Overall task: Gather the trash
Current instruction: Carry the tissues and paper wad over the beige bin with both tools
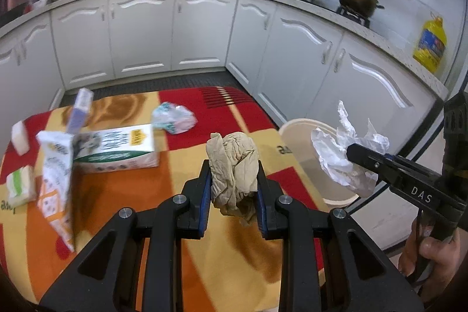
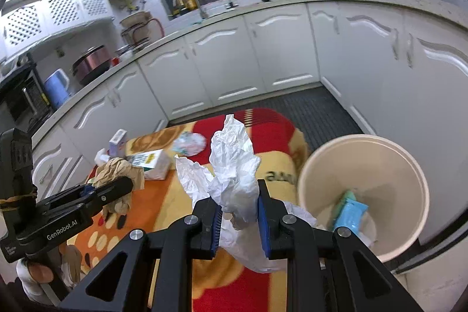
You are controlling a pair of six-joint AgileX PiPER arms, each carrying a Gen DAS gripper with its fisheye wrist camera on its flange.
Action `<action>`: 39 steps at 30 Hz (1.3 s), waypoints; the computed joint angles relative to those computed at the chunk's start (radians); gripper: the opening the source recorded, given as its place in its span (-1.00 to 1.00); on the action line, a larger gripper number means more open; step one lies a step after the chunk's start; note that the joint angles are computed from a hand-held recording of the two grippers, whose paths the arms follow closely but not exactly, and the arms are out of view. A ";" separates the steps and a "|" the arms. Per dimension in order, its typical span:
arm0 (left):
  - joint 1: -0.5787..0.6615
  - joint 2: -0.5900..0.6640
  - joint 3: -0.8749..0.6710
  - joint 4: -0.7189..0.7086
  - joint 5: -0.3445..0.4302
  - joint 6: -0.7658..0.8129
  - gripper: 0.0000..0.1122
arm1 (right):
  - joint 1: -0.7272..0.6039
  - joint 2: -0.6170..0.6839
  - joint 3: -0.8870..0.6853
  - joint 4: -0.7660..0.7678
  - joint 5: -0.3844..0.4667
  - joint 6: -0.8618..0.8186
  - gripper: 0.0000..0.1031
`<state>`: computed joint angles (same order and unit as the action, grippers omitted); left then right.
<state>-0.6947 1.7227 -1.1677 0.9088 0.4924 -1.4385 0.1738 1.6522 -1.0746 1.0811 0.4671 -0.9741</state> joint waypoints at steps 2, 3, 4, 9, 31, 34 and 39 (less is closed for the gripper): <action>-0.006 0.036 -0.044 -0.021 0.002 0.032 -0.59 | -0.018 -0.001 0.003 -0.018 -0.011 0.011 -0.61; -0.006 0.059 -0.076 -0.045 0.003 0.064 -0.59 | -0.025 -0.003 0.005 -0.030 -0.022 0.016 -0.61; -0.008 0.074 -0.096 -0.058 0.005 0.079 -0.59 | -0.033 -0.004 0.006 -0.038 -0.027 0.019 -0.61; -0.009 0.172 -0.236 -0.156 0.021 0.206 -0.59 | -0.071 -0.001 0.009 -0.071 -0.052 0.029 -0.61; -0.018 0.513 -0.721 -0.407 0.147 0.544 -0.59 | -0.198 0.139 -0.068 -0.125 -0.055 0.072 -0.61; -0.018 0.550 -0.775 -0.425 0.165 0.575 -0.58 | -0.203 0.160 -0.079 -0.149 -0.067 0.094 -0.61; -0.012 0.623 -0.886 -0.490 0.201 0.657 -0.58 | -0.208 0.208 -0.112 -0.197 -0.067 0.149 -0.61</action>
<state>-0.7068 2.3453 -2.0541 0.4183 0.6939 -0.7815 -0.0338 1.8601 -1.1869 0.8838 0.3998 -0.8253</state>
